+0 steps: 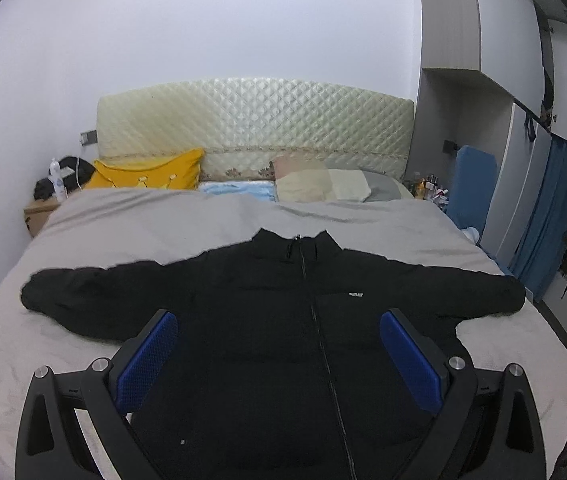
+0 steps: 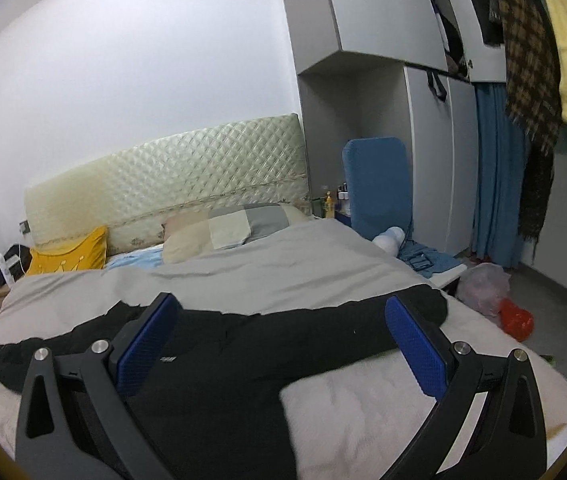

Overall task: Fold large clothes
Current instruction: 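Grasp the black jacket's sleeve cuff with the right gripper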

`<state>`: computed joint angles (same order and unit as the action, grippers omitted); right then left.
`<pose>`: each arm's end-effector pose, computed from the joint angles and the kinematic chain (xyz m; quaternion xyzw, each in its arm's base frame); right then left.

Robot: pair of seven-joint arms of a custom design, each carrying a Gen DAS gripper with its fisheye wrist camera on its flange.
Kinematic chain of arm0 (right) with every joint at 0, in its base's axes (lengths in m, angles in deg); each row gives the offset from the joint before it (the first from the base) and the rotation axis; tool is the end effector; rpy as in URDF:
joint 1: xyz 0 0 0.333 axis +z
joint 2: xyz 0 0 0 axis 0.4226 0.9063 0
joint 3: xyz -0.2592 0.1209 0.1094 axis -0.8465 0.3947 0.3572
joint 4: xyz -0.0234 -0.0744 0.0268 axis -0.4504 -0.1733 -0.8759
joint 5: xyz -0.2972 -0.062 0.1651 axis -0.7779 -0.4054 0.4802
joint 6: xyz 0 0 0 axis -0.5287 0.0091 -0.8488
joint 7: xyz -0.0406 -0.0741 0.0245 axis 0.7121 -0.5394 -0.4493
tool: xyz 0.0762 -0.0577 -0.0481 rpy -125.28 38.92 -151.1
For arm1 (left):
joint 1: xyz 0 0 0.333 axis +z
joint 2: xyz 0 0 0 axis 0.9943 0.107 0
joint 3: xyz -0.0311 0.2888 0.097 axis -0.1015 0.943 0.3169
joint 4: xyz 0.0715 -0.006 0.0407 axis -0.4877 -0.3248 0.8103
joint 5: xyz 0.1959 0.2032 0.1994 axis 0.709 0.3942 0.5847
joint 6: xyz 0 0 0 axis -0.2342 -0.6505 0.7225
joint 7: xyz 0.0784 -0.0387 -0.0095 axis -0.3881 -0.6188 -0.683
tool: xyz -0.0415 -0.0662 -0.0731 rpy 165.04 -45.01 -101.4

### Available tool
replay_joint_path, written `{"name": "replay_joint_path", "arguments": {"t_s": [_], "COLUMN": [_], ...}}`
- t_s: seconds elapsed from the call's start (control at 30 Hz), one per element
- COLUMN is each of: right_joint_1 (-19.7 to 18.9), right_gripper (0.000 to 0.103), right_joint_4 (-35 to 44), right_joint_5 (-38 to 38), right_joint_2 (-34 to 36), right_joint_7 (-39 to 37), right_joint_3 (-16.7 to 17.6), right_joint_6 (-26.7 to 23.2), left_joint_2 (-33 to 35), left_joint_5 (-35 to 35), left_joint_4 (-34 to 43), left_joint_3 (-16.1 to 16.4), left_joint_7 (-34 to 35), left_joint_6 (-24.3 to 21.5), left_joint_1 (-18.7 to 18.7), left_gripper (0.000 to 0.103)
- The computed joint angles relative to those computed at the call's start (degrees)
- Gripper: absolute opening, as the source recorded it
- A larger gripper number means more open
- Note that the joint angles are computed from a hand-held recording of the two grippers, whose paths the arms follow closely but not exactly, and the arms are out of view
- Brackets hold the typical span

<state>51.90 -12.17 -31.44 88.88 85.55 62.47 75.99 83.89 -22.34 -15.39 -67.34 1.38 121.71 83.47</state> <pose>0.5937 0.2222 0.7450 -0.4598 0.6951 -0.4084 0.3725 0.6112 -0.0829 0.7193 -0.5996 0.6459 -0.3701 0.2939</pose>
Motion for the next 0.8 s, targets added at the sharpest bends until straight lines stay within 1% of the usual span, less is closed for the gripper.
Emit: {"name": "replay_joint_path", "arguments": {"t_s": [0.1, 0.17, 0.27, 0.33, 0.37, 0.4, 0.47, 0.5, 0.6, 0.63, 0.7, 0.73, 0.77, 0.8], "right_joint_1": [-2.50, -3.53, -6.58, -8.31, -9.34, -10.97, -13.42, -15.30, -18.63, -20.57, -22.96, -23.11, -23.27, -24.56], "right_gripper": [0.103, 0.103, 0.103, 0.103, 0.103, 0.103, 0.101, 0.099, 0.098, 0.098, 0.098, 0.098, 0.098, 0.098], "right_joint_4": [-4.16, -4.78, -6.51, -7.79, -8.59, -10.62, -14.60, -17.68, -22.43, -23.72, -24.25, -23.87, -23.40, -22.37], "right_joint_5": [-1.04, -1.43, 1.39, 4.27, 6.15, 8.68, 13.12, 16.52, 24.39, 28.03, 33.30, 34.68, 36.21, 39.13], "right_joint_2": [0.34, 1.41, 3.43, 4.51, 4.94, 5.04, 4.68, 4.26, 4.40, 4.77, 6.20, 6.93, 7.82, 9.35], "right_joint_7": [3.27, 5.02, 6.75, 7.41, 6.95, 6.57, 5.76, 5.63, 3.94, 2.12, -0.50, -0.97, -1.16, -1.97], "right_joint_3": [-1.55, -2.37, -3.22, -3.74, -3.74, -3.55, -3.42, -3.13, -2.85, -1.77, -0.94, -1.44, -1.94, -1.30], "right_joint_6": [6.03, 7.92, 12.56, 14.05, 14.57, 16.33, 20.57, 23.59, 28.52, 30.35, 31.23, 30.87, 30.38, 30.15], "left_joint_2": [1.91, 3.32, 5.71, 7.60, 8.26, 8.84, 10.42, 11.36, 14.67, 15.15, 16.08, 17.00, 17.76, 19.38], "left_joint_5": [-0.14, -0.24, -0.66, 0.19, 0.69, 1.30, 2.82, 3.37, 4.09, 4.51, 7.01, 8.14, 8.78, 9.39], "left_joint_4": [-0.25, 0.22, 1.35, 2.55, 2.89, 3.11, 4.39, 5.28, 9.42, 9.93, 10.45, 11.31, 12.28, 14.62], "left_joint_3": [0.11, 0.07, -0.02, 0.23, 0.34, 0.51, 1.03, 1.23, 1.29, 1.34, 2.46, 2.95, 3.12, 3.38], "left_joint_7": [-0.80, -1.56, -3.06, -3.96, -4.27, -4.72, -6.08, -6.90, -8.55, -8.81, -10.46, -11.28, -11.85, -12.42], "left_joint_6": [1.24, 1.39, 0.69, -0.28, -0.59, -0.86, -1.83, -2.31, -4.41, -4.37, -3.92, -3.97, -4.48, -5.77], "left_joint_1": [0.06, 0.19, 0.50, 0.35, 0.30, 0.20, -0.21, -0.36, -0.57, -0.67, -1.56, -1.96, -2.16, -2.45], "left_gripper": [0.102, 0.102, 0.102, 0.102, 0.102, 0.102, 0.102, 0.102, 0.102, 0.102, 0.102, 0.102, 0.102, 0.102]}}
